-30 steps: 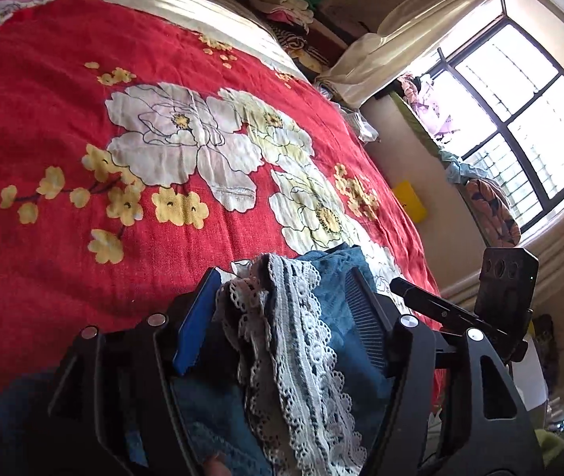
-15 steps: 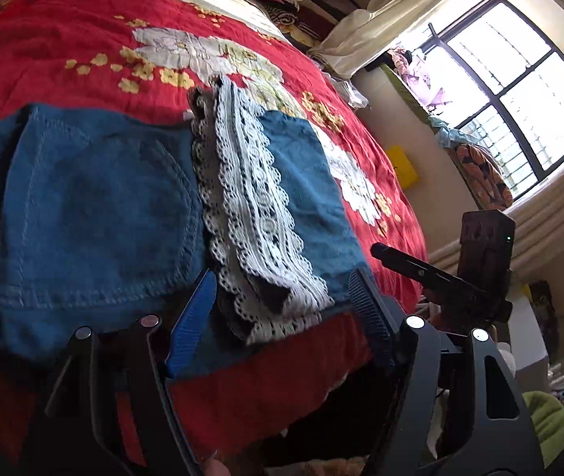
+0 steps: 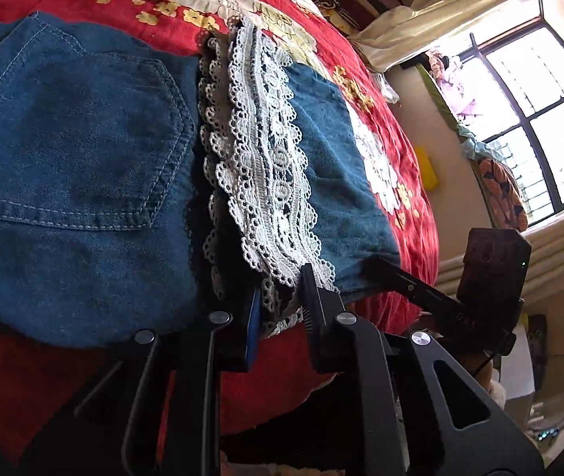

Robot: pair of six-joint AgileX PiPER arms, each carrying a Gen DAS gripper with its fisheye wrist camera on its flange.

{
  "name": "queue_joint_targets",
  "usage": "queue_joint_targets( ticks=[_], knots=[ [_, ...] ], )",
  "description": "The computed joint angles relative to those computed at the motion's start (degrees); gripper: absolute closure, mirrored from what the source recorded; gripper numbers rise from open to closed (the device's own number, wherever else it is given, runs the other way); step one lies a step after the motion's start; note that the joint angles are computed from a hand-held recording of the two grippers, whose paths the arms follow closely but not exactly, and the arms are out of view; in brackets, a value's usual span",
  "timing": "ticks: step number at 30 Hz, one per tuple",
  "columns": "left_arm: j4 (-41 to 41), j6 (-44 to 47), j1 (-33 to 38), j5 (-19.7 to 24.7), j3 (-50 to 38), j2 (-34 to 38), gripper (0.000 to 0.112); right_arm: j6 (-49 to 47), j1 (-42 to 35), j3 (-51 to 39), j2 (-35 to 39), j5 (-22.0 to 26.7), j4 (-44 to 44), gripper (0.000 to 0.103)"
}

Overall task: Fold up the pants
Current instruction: 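Lay the lace hem flat on the denim and open both tools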

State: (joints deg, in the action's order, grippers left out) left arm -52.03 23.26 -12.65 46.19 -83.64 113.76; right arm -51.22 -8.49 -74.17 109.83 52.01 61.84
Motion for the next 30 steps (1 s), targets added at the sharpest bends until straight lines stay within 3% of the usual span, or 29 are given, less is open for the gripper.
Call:
queue_joint_targets(
  ticks=[4,8,10,12,13,15,17,24,30],
  knots=[
    [5.0,-0.8,-1.8,-4.4,3.0,-1.9,0.099,1.8,1.4,0.7,-0.1,-2.6,-5.0,0.085],
    [5.5,0.6,-2.1,-6.3,4.3,-2.3,0.098,-0.3,1.7,2.6,-0.4,-4.5,-2.9,0.083],
    [5.1,1.5,-1.8,-6.2,4.6,-2.4,0.098,0.7,1.2,2.4,-1.3,-4.4,-4.0,0.073],
    [5.7,1.7,-2.0,-6.6,5.0,-3.2,0.096,0.6,1.4,4.3,-4.7,-7.8,-5.5,0.062],
    [7.0,1.2,-2.3,-7.1,5.4,-3.8,0.087,0.2,1.7,5.3,-6.5,-9.9,-5.9,0.060],
    [9.3,1.6,-3.2,-8.5,6.4,-5.5,0.084,-0.9,1.9,6.9,-9.7,-12.8,-6.4,0.060],
    [14.4,-0.9,-4.4,-11.0,7.6,-7.3,0.073,-2.0,3.0,7.4,-11.8,-14.7,-7.8,0.060],
    [21.9,-4.5,-5.6,-17.2,11.2,-12.7,0.072,2.2,10.1,3.7,-10.3,-17.5,-15.2,0.060],
    [26.3,-5.5,-9.2,-19.4,9.2,-10.3,0.072,15.2,15.9,-0.8,-5.2,-18.6,-29.3,0.060]
  ],
)
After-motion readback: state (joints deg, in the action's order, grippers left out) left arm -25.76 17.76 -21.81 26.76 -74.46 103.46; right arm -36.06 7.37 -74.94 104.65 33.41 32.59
